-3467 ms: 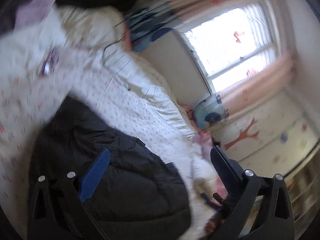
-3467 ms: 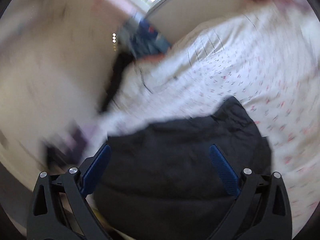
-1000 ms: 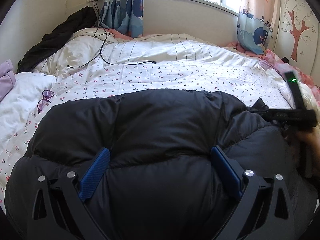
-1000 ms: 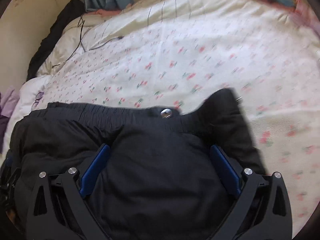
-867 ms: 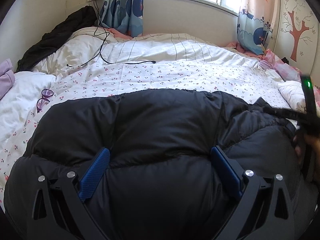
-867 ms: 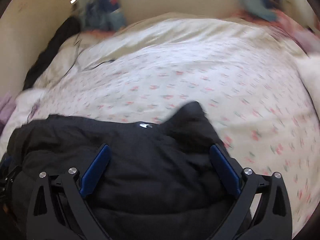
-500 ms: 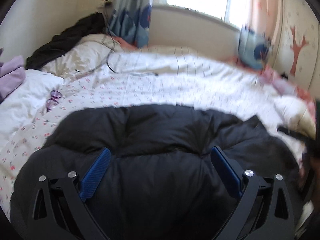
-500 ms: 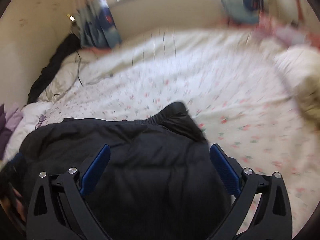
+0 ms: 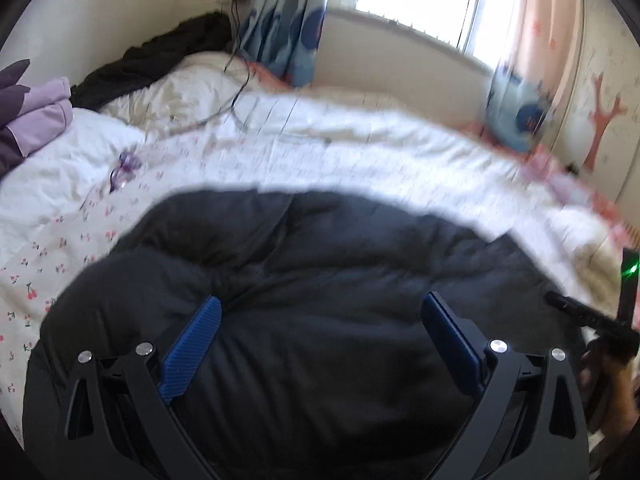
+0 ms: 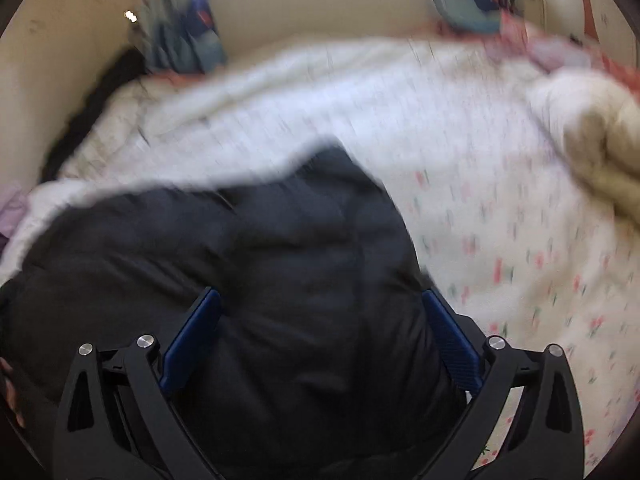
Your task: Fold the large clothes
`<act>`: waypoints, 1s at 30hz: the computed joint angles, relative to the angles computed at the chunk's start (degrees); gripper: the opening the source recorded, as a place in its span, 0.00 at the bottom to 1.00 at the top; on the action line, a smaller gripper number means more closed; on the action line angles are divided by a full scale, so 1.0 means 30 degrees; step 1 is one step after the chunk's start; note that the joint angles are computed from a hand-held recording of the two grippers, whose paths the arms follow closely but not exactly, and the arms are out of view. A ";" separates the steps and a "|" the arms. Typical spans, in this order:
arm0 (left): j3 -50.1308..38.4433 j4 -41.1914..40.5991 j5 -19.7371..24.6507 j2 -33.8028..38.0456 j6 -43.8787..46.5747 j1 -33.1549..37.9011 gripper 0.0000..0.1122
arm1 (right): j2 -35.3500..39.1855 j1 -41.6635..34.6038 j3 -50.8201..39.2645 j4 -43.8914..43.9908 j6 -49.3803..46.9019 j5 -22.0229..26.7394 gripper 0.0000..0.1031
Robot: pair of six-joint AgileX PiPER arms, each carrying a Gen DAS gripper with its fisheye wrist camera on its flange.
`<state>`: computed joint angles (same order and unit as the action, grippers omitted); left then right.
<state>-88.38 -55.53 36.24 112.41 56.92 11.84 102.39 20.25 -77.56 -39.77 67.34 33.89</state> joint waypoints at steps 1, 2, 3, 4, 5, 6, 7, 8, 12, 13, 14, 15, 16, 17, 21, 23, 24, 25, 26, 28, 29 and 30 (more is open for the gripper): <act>-0.0038 -0.0427 -0.0010 -0.0249 0.0163 -0.0048 0.85 | -0.0185 0.0347 -0.0293 -0.1059 0.0645 0.0151 0.93; -0.0269 -0.0624 -0.0092 -0.0438 -0.0012 -0.0238 0.85 | -0.0107 0.0674 -0.1031 -0.1685 0.0782 0.0273 0.93; -0.0730 -0.0456 0.0012 -0.0387 -0.0572 -0.0431 0.85 | 0.0260 0.0867 -0.2026 -0.1692 0.0476 0.0379 0.93; -0.1494 -0.0015 0.0233 -0.0112 -0.1506 -0.0747 0.85 | 0.0846 0.1007 -0.3118 -0.1274 -0.0095 0.0556 0.93; -0.2018 0.0494 0.0220 0.0173 -0.2186 -0.1079 0.85 | 0.1467 0.0991 -0.4123 -0.0453 -0.1074 0.0638 0.93; -0.2490 0.1116 0.0119 0.0541 -0.2791 -0.1416 0.85 | 0.2370 0.0983 -0.5299 0.0527 -0.2272 0.0811 0.93; -0.2962 0.1923 0.0084 0.1098 -0.3446 -0.1768 0.85 | 0.3413 0.1037 -0.6334 0.1359 -0.3360 0.1111 0.93; -0.3570 0.2634 0.0400 0.1775 -0.4011 -0.1941 0.85 | 0.4450 0.1050 -0.7107 0.2195 -0.4412 0.1487 0.93; -0.4893 0.4008 0.1163 0.3397 -0.4788 -0.2245 0.85 | 0.5380 0.0941 -0.5939 0.1547 -0.2640 -0.0342 0.94; -0.4788 0.4353 0.0905 0.3365 -0.4921 -0.2396 0.85 | 0.5528 0.0975 -0.6111 0.1714 -0.2822 -0.0168 0.94; -0.4643 0.4611 0.0643 0.3316 -0.4920 -0.2508 0.86 | 0.5626 0.0969 -0.6297 0.2096 -0.3226 0.0013 0.94; -0.4384 0.4729 0.0397 0.3190 -0.4813 -0.2594 0.86 | 0.5866 0.0882 -0.6932 0.3165 -0.4395 0.0592 0.94; -0.4094 0.4681 0.0183 0.3032 -0.4559 -0.2616 0.85 | 0.5963 0.0746 -0.7568 0.4354 -0.5741 0.1305 0.93; -0.3764 0.4417 -0.0028 0.2870 -0.4212 -0.2592 0.85 | 0.6037 0.0653 -0.8295 0.5113 -0.6882 0.1985 0.93; -0.3543 0.3554 0.0039 0.2755 -0.3469 -0.2354 0.85 | 0.5601 0.0526 -0.9383 0.3140 -0.6554 0.1965 0.93; -0.3731 0.3876 0.0043 0.2920 -0.3686 -0.2421 0.85 | 0.6864 0.0028 -1.2020 0.3449 -0.7362 0.3407 0.93; -0.3831 0.4116 0.0030 0.2999 -0.3847 -0.2483 0.86 | 0.7890 -0.0278 -1.3718 0.3688 -0.7859 0.4455 0.93; -0.3909 0.4323 0.0013 0.3080 -0.3960 -0.2538 0.86 | 0.9262 -0.0657 -1.5559 0.3875 -0.8264 0.5890 0.93; -0.4007 0.4397 0.0098 0.3167 -0.4006 -0.2560 0.86 | 1.0199 -0.1171 -1.6637 0.4826 -0.8958 0.6724 0.94; -0.3833 0.3994 0.0161 0.3104 -0.3558 -0.2558 0.86 | 1.1156 -0.2477 -1.6565 0.8209 -0.8708 0.6100 0.94; -0.3848 0.4211 0.0092 0.3133 -0.3668 -0.2633 0.86 | 1.0827 -0.2804 -1.5778 0.9112 -0.9051 0.5351 0.94; -0.3846 0.4399 0.0006 0.3167 -0.3747 -0.2691 0.86 | 1.0823 -0.2819 -1.5755 0.9252 -0.9401 0.5366 0.94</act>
<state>-99.92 -42.33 36.26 121.91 45.68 3.77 134.86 11.79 -124.82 -12.02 39.14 49.98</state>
